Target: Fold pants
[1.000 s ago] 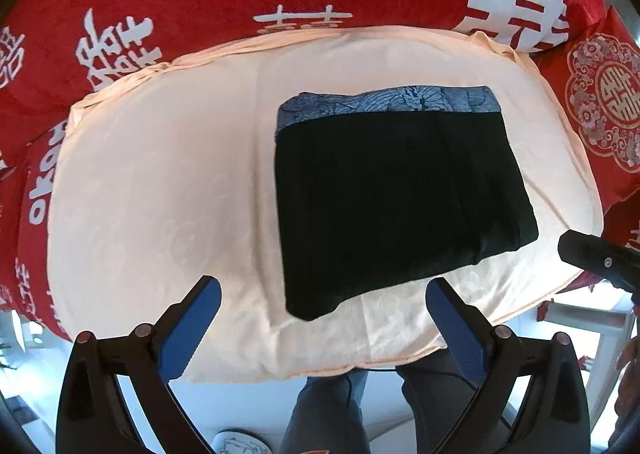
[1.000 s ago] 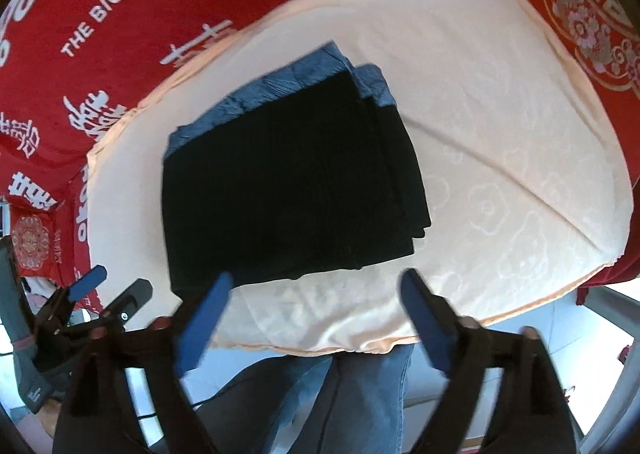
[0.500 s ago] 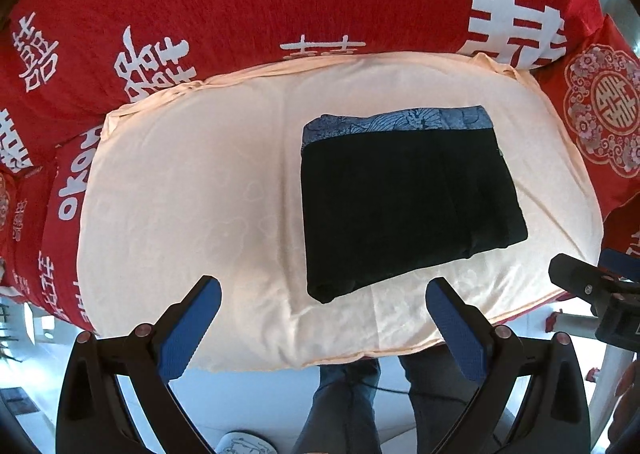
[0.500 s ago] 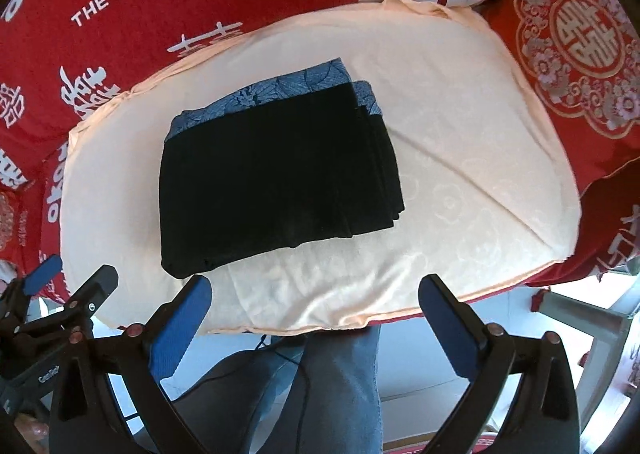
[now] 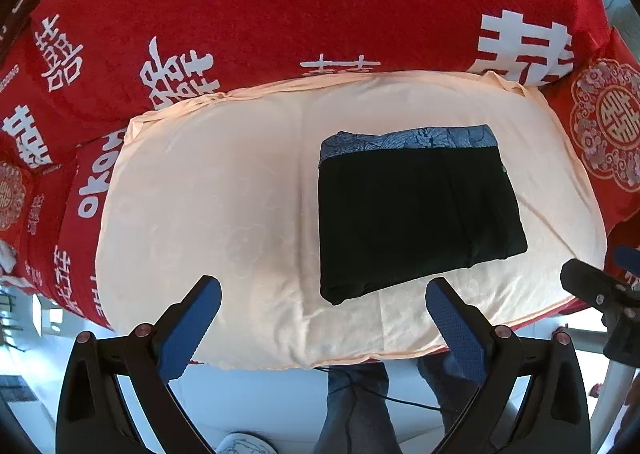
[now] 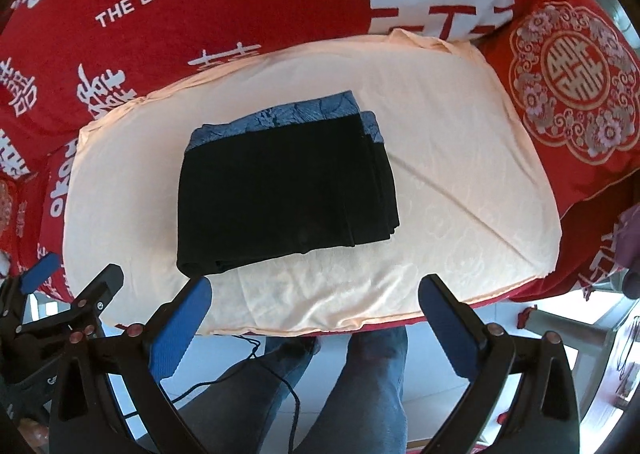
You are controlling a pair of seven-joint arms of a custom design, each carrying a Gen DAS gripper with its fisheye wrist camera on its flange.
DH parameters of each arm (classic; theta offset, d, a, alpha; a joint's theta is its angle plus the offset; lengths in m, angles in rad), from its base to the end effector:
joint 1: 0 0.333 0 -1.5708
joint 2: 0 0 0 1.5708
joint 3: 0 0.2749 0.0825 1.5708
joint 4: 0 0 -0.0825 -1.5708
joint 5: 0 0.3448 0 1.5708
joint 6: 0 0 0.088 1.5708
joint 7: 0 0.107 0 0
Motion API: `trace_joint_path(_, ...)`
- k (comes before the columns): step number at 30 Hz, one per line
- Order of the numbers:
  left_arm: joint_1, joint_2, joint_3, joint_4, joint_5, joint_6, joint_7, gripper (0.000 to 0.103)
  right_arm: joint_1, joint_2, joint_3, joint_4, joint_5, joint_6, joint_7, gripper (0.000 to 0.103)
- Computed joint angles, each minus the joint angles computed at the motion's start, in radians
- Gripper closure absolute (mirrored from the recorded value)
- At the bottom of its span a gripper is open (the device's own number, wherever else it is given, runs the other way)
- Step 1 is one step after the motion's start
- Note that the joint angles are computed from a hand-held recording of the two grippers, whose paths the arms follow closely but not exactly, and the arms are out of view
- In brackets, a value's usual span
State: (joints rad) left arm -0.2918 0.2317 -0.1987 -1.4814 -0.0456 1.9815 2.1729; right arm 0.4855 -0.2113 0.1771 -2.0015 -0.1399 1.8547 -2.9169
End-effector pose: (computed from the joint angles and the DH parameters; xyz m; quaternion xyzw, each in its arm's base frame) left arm 0.5415 -0.2783 0.5372 -0.2459 0.9587 -0.1234 0.0719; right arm 0.3764 0.2865 0.5230 -0.2320 0.9684 -0.0649 0.0641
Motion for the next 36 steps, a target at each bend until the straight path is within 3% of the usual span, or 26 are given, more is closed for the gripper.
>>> trace_joint_path(9,-0.011,-0.026,-0.004,-0.02,0.026,-0.006,-0.063,0.0,-0.002,-0.041,-0.006,-0.007,0.011,-0.049,-0.061,0.0)
trace_joint_path(36,-0.038,-0.01,-0.011,0.014,0.061,-0.014,-0.109,0.0,-0.021,-0.08,-0.023,-0.057,0.038,-0.009,-0.144,0.0)
